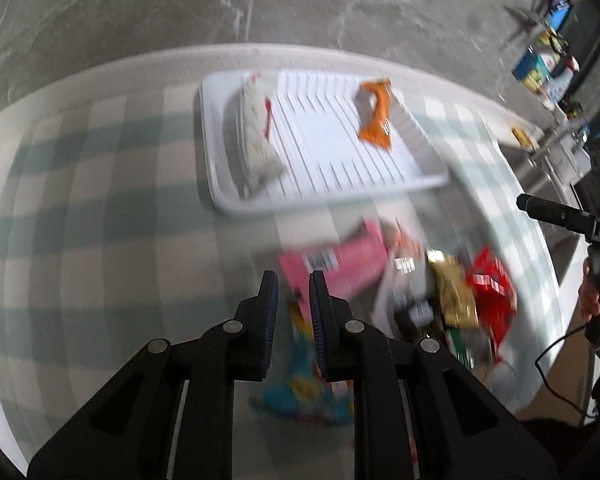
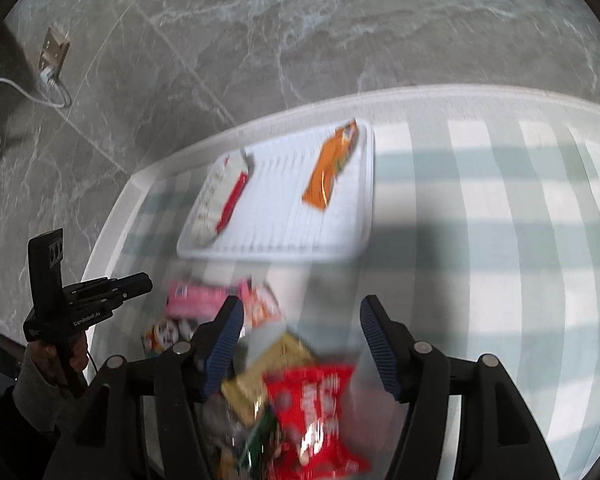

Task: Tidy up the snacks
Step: 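Grasp the panda snack bag with left tool while right tool grasps red Mylikes bag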

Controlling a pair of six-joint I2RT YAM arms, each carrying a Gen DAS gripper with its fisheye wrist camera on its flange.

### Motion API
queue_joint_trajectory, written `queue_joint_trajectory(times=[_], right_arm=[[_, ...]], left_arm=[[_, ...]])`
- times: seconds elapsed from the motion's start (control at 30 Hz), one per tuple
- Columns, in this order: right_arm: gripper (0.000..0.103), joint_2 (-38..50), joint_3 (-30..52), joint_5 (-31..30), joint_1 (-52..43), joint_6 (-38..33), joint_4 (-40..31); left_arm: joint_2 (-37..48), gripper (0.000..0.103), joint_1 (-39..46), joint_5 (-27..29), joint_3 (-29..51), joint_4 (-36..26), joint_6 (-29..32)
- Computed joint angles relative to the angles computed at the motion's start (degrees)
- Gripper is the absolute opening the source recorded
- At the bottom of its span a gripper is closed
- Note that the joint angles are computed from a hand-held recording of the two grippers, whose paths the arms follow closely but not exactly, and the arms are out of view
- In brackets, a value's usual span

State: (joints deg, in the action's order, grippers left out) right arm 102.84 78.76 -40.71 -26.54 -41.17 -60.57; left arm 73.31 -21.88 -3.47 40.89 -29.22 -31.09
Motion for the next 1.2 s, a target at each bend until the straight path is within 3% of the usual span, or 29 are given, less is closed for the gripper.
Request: queue_joint_trajectory(times=[0.23,0.6,0.7,0.73,0.77,0.8,1.2], right_arm=[[0.067,-6.3,-12.86,6.11,-1.6,-5.66,5.43],[0.067,-10.84,-22.83,10.68,0.02,-7.29,12.89],[0.067,-10.96,-23.28,10.66,0.01,-7.44,13.06],[0.067,-10.95,-23.31,10.61,0.02,-7.42,13.05],[0.067,-10.99,-23.33,10.61,0.11,-7.27,13.11],[0.067,-11.04,-23.38,10.67,0.15,-7.17,13.24],[0.067,-10.98,-24.43,12.06,1.06,-6.0,15.1]], left_arm=[[-3.94,0.015,-9.98,-3.56,-3.69,-2.86,-4.77],[-2.7,0.017,-14.37,-6.95,-2.59,-5.31,-3.17],[-2.17,0.028,-13.67,-6.15,-2.65,-4.97,-1.18],[-1.91,0.036,-13.7,-6.14,-2.7,-4.68,-0.73],[-1.59,0.055,-13.89,-6.32,-2.7,-4.42,-0.63],[-0.99,0.062,-14.24,-6.91,-2.5,-4.55,-0.87],[4.6,0.064,-13.7,-7.55,-2.89,0.04,1.17]])
